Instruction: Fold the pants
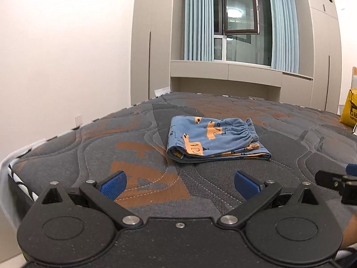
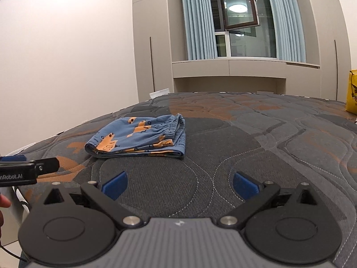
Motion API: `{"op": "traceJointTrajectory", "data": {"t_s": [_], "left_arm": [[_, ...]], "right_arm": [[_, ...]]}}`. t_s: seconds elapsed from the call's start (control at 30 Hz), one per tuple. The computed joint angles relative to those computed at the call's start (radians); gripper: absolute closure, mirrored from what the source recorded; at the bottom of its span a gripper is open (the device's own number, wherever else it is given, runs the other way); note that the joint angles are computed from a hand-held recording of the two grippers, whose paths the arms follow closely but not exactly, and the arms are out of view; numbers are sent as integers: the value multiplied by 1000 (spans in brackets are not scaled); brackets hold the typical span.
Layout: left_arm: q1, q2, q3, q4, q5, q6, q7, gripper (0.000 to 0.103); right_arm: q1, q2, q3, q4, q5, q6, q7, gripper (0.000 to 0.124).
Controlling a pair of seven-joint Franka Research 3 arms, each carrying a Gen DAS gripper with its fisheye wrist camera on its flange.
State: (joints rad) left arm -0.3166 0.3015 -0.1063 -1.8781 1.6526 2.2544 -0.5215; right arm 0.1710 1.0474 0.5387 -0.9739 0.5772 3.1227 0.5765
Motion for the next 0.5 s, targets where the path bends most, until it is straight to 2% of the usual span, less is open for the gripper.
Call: {"op": "traceJointTrajectory", "data": {"t_s": [0.1,0.2,0.5], "left_arm": [[-2,-2,-2,-9,-9,-3,14,1],[7,-9,-3,-22,-15,24,2,1],[13,-14,-4,-34,-33,26,-7,1]], "right_arm": [[-27,-6,45,-38,0,40,-35,21],[-33,-15,43,-62,-16,60,-23,21],[-53,-24,56,-97,-73,64,26,21]]}}
